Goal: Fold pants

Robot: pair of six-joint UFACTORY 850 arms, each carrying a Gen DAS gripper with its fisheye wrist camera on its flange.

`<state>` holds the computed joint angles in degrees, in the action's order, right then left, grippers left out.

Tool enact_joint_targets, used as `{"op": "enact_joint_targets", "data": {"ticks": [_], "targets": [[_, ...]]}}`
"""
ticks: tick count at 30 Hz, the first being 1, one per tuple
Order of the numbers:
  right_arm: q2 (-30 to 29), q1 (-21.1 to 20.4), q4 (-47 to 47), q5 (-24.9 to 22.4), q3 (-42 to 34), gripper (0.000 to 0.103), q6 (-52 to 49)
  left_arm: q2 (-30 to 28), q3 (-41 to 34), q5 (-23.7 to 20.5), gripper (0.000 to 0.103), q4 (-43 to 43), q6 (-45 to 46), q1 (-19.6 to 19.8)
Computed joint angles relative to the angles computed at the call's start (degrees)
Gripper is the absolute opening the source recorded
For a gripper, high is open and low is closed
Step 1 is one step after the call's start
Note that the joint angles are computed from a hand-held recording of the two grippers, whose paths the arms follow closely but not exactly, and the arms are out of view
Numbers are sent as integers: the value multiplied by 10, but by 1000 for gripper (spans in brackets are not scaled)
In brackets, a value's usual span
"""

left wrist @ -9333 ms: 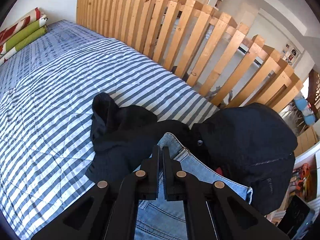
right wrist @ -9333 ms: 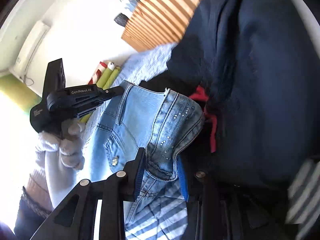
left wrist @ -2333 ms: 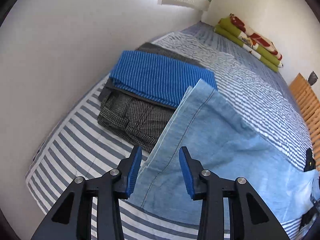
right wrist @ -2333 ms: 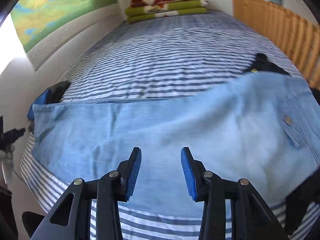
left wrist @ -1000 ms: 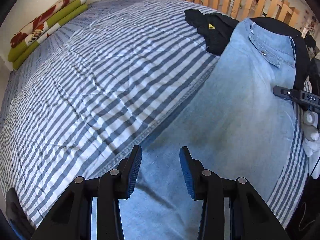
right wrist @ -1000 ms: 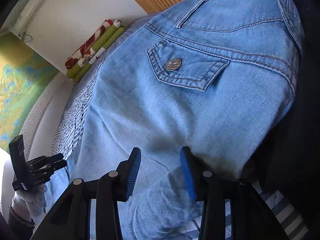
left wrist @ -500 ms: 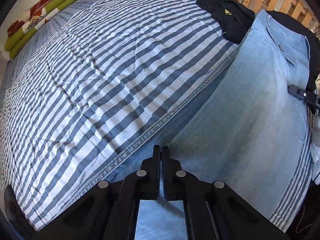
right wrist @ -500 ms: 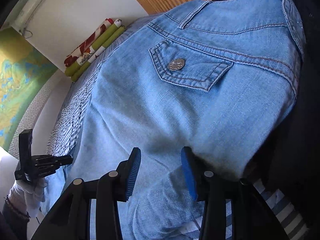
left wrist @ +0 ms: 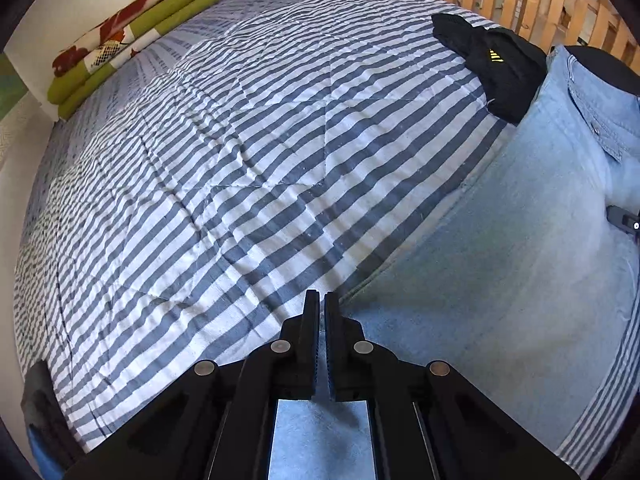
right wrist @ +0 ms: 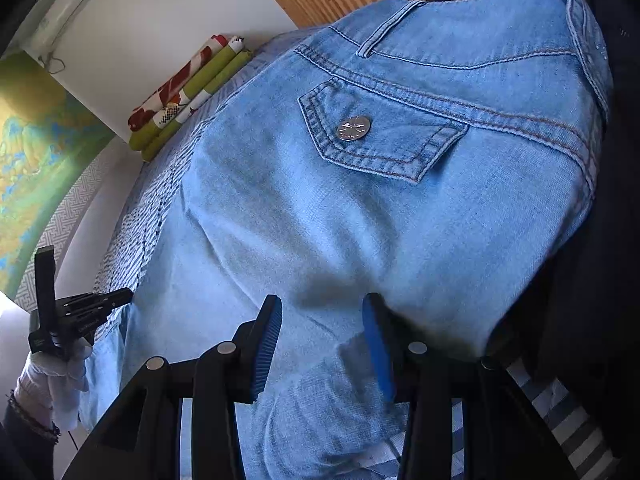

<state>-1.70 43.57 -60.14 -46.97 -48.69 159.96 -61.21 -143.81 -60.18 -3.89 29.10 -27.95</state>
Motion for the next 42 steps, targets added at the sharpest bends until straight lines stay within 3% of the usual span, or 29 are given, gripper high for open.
{"op": "enact_joint_targets", "data": {"ticks": [2, 4, 7, 10, 11, 13, 16, 20, 22, 23, 24, 26, 28, 30, 36, 42], "targets": [[3, 0, 3, 2, 1, 38, -2, 33, 45, 20, 3, -17, -1, 9], [3, 2, 8, -1, 0, 38, -4, 65, 86, 13, 3, -79, 15, 29], [-6, 11, 29, -31, -15, 39, -18, 125, 190, 29, 3, -138, 44, 54], [-16, 10, 34, -34, -31, 39, -44, 142, 244, 47, 3, -141, 23, 66], [-21, 8, 43, -30, -37, 39, -59, 138, 247, 53, 5, -131, -3, 68], [-32, 6, 62, -37, -48, 39, -89, 135, 260, 109, 7, -58, -72, 68], [-39, 5, 79, -47, -57, 39, -117, 128, 242, 95, 7, -58, -155, 94], [-48, 3, 98, -58, -68, 39, -138, 221, 357, 191, 8, 83, -238, 121], [-63, 3, 116, -79, -86, 40, -164, 274, 410, 218, 12, 64, -236, 162], [-71, 4, 125, -90, -97, 40, -175, 295, 427, 230, 21, 35, -219, 190], [-78, 6, 132, -101, -106, 40, -184, 321, 454, 248, 37, 15, -213, 217], [-83, 14, 121, -107, -117, 40, -183, 370, 509, 278, 54, -52, -165, 275], [-88, 23, 87, -102, -134, 40, -179, 402, 552, 283, 58, -97, -123, 325], [-108, 20, 61, -93, -176, 40, -222, 421, 586, 293, 58, -110, -115, 364], [-252, -29, 112, 9, -402, 40, -578, 428, 654, 317, 66, -307, 5, 450], [-459, -47, 311, -31, -749, 40, -907, 390, 648, 287, 76, -455, 162, 475]]}}
